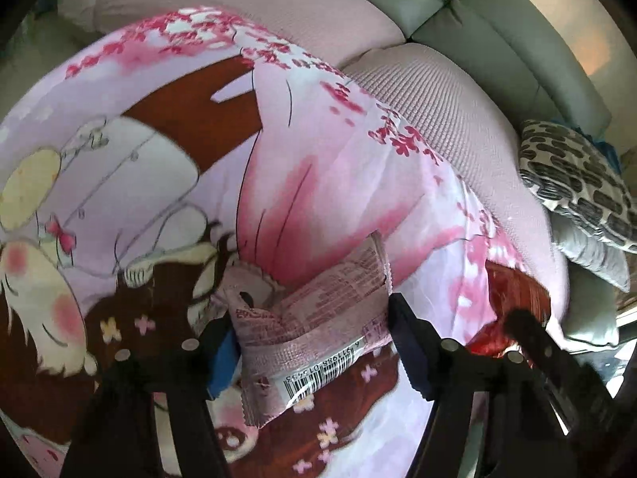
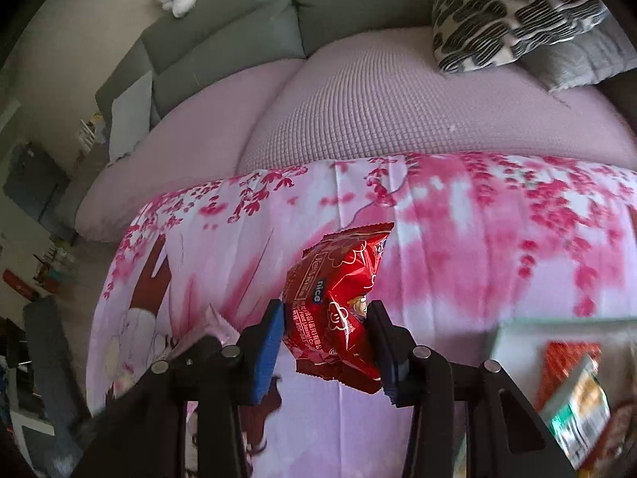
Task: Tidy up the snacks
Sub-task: 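Grasp the pink wafer pack with the left gripper while the right gripper grasps the red candy pack, then carry the pink wafer pack and red candy pack over the tray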
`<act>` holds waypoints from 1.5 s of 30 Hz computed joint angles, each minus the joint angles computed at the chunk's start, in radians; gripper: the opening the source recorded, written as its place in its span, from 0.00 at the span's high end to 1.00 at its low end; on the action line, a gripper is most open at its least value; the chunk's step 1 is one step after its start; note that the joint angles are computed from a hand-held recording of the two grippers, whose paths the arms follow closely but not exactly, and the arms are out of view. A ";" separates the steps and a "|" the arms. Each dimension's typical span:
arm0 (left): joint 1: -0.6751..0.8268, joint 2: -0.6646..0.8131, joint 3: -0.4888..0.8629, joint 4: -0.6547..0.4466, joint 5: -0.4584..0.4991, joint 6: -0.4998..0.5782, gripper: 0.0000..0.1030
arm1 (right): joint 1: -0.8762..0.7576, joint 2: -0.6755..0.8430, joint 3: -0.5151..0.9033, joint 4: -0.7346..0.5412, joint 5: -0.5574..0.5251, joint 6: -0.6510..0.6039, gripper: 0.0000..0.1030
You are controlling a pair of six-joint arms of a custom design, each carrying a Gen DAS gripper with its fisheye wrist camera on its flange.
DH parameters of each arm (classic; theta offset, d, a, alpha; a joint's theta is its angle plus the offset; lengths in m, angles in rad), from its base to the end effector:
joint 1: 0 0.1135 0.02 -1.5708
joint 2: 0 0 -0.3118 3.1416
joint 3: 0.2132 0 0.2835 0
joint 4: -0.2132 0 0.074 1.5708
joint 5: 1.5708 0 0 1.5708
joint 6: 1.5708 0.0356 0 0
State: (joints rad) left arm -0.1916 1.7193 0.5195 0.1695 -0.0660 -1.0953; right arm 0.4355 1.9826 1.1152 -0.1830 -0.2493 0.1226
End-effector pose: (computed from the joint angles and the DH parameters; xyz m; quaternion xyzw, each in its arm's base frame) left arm 0.2742 -0.0508 0.0915 -0.4285 0.8627 -0.1347 0.2325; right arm 0.3805 0.1867 0.1326 -0.1810 0.9421 0.1858 0.2123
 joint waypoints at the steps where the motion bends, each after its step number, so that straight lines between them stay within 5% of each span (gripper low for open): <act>1: -0.005 -0.008 -0.009 0.007 0.005 -0.008 0.32 | -0.004 -0.022 -0.025 0.009 -0.006 -0.004 0.56; 10: -0.164 -0.161 -0.095 -0.023 -0.049 -0.102 0.32 | -0.013 -0.245 -0.258 0.062 -0.001 -0.027 0.56; 23: -0.487 -0.327 -0.063 -0.224 -0.274 -0.234 0.32 | -0.147 -0.613 -0.555 0.074 -0.052 -0.019 0.56; 35: -0.655 -0.129 0.184 -0.255 -0.323 -0.066 0.32 | -0.526 -0.672 -0.568 0.018 -0.169 -0.144 0.56; 45: -0.671 0.068 0.329 -0.256 -0.287 0.027 0.32 | -0.613 -0.555 -0.531 0.092 -0.189 -0.170 0.55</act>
State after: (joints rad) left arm -0.8626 1.7872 0.8486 -0.0860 -0.3534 -1.0688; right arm -0.1772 1.4275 0.5847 -0.0909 -0.4380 -0.0470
